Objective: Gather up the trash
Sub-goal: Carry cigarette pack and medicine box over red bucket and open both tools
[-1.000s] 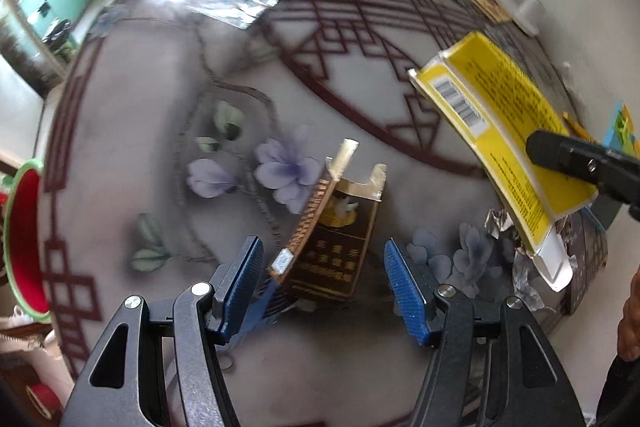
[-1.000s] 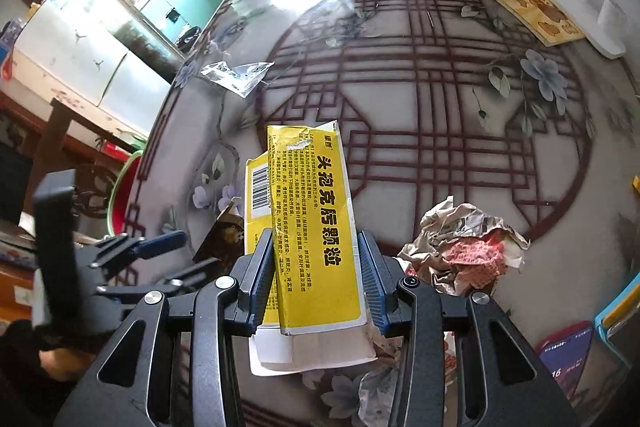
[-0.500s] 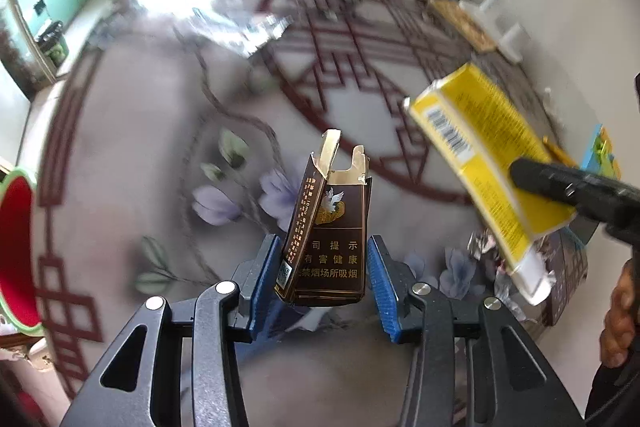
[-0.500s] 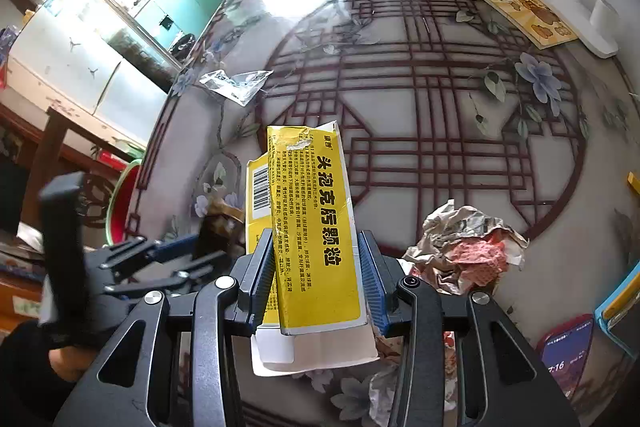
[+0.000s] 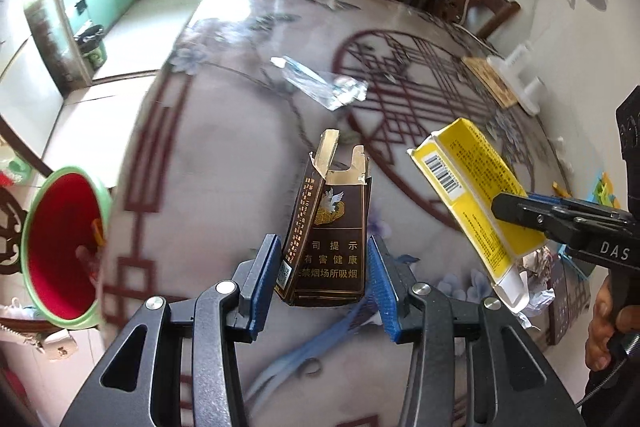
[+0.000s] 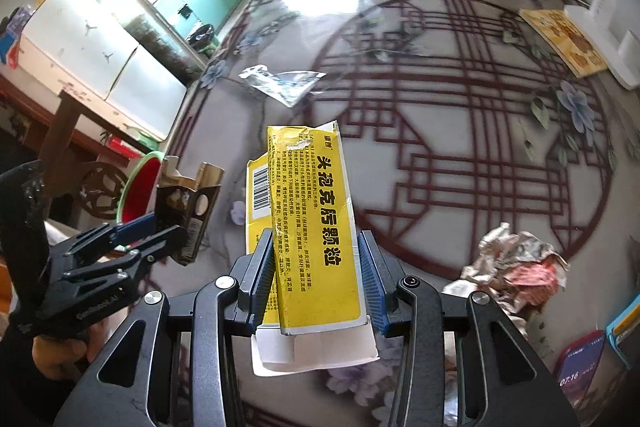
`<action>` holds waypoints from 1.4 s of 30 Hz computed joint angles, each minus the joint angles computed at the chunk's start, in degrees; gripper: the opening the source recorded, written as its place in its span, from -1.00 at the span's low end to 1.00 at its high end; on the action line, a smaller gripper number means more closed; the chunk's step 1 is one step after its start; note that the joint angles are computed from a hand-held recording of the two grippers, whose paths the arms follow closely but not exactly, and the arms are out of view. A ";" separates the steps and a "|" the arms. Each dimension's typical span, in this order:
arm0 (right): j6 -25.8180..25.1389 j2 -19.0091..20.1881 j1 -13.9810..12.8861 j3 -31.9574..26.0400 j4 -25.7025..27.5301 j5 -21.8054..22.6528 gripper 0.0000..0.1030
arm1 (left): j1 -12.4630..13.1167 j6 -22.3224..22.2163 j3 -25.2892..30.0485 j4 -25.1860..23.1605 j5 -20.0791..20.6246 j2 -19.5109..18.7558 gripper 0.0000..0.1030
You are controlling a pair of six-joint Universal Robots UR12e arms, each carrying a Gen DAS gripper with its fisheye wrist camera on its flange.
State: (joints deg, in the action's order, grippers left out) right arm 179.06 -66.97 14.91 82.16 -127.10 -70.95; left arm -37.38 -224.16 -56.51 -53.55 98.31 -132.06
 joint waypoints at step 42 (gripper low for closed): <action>0.99 7.02 10.03 -10.81 2.34 -3.28 -0.24 | 5.69 -12.57 -30.33 7.51 6.86 19.03 -0.18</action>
State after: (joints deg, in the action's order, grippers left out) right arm 180.05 -59.95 24.94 71.35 -124.76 -74.23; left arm -31.69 -236.73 -86.84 -46.04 105.18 -113.03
